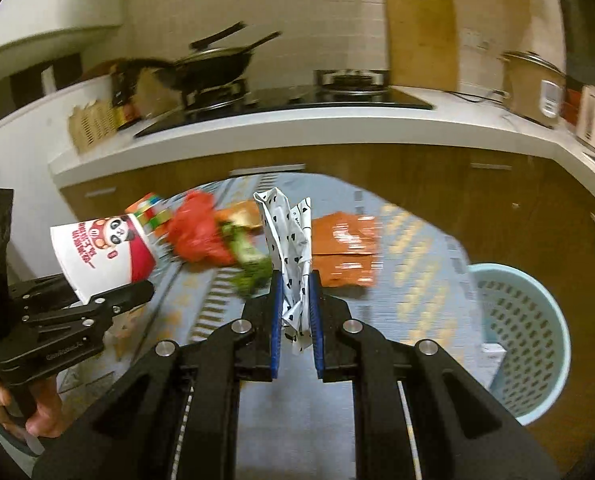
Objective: Collect trash
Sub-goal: 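Carry the cup and napkin over the blue basket and release both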
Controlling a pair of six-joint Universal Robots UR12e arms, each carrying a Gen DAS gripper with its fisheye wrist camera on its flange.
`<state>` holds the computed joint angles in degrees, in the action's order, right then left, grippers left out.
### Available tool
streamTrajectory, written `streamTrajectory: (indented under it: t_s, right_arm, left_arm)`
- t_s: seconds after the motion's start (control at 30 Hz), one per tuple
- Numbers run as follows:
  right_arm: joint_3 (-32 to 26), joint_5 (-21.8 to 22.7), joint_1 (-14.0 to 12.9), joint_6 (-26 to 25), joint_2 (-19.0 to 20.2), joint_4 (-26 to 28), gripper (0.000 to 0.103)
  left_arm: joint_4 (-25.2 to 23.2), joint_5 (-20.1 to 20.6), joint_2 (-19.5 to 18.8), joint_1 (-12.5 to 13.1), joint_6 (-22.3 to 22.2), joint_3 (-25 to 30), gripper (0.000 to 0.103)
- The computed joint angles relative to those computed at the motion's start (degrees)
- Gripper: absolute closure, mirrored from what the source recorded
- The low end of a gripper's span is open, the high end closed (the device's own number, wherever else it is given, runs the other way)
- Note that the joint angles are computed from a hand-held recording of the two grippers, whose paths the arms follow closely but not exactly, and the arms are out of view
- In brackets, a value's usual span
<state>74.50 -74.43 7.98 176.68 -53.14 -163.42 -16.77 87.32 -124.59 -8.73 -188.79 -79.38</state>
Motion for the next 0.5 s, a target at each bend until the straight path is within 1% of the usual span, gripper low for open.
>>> streamTrajectory:
  t_s: [0.1,0.3,0.5]
  right_arm:
    - [1.13,-0.94,-1.55,2.03,-0.61,-1.54,0.093]
    - [2.57,-3.01,-4.46,6.22,-1.26,-3.62,0.093]
    - [3.42,-4.54,-7.24,9.66,-1.27,-3.5,0.093]
  left_arm:
    - [-2.43,0.75,-1.39,-1.37,1.61,3.13,0.074]
    - [-6.25,-0.07,-5.06,-4.08,4.71,10.34,0.074]
    - [-11.97,-2.58,-10.14,-6.42,7.84,19.31,0.074]
